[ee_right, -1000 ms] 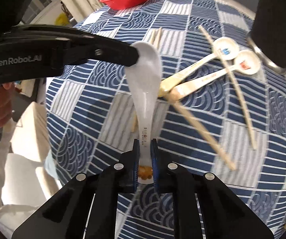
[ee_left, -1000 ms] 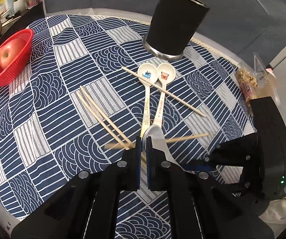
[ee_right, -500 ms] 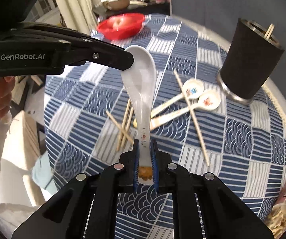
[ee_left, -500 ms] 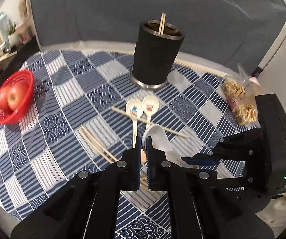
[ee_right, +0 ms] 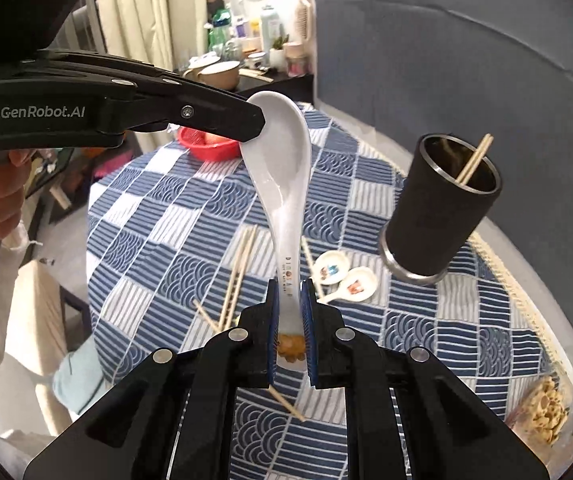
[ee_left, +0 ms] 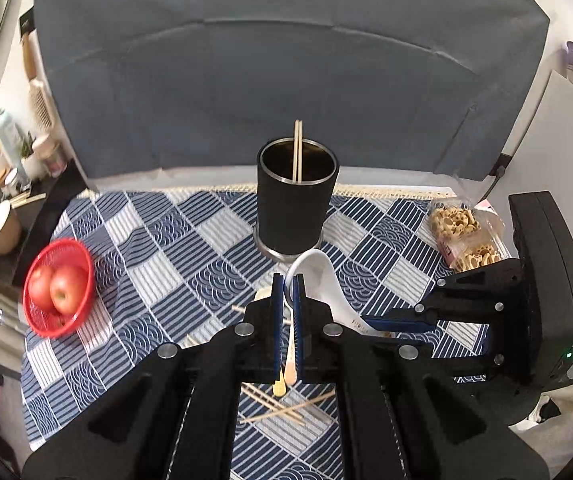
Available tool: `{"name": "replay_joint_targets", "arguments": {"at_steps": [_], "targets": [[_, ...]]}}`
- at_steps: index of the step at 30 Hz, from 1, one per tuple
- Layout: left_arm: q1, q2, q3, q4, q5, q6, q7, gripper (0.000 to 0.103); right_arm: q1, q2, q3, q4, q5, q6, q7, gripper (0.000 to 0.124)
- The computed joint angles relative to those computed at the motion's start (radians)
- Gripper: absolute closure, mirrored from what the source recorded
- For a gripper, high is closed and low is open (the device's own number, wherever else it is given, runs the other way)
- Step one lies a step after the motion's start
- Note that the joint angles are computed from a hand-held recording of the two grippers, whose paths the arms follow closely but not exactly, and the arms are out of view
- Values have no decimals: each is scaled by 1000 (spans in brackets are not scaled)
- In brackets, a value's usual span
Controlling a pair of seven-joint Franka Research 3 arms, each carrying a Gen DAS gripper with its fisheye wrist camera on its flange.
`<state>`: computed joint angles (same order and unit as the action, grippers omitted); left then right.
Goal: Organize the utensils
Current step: 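Lift the white spoon with the right tool and lower it into the holder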
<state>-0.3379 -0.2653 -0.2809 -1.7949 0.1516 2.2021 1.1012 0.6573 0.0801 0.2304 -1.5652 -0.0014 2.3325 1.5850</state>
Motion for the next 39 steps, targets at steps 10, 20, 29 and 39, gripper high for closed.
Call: {"name": "replay_joint_targets", "arguments": {"at_steps": [10,20,29,39], "targets": [[3,101,-13,159,63,-21,45,98,-20,27,-18,68,-26,31,-10,114],[5,199,-11,306,117,-41,80,98,-15,150,-55,271,-59,-8,-51,114],[5,290,7,415,97,-12,104,97,-14,280,-90,458,-33,-37,-109,114],[-28,458,22,634,128,-107,120,97,-23,421,-128,642,0,-63,-180,115]]}}
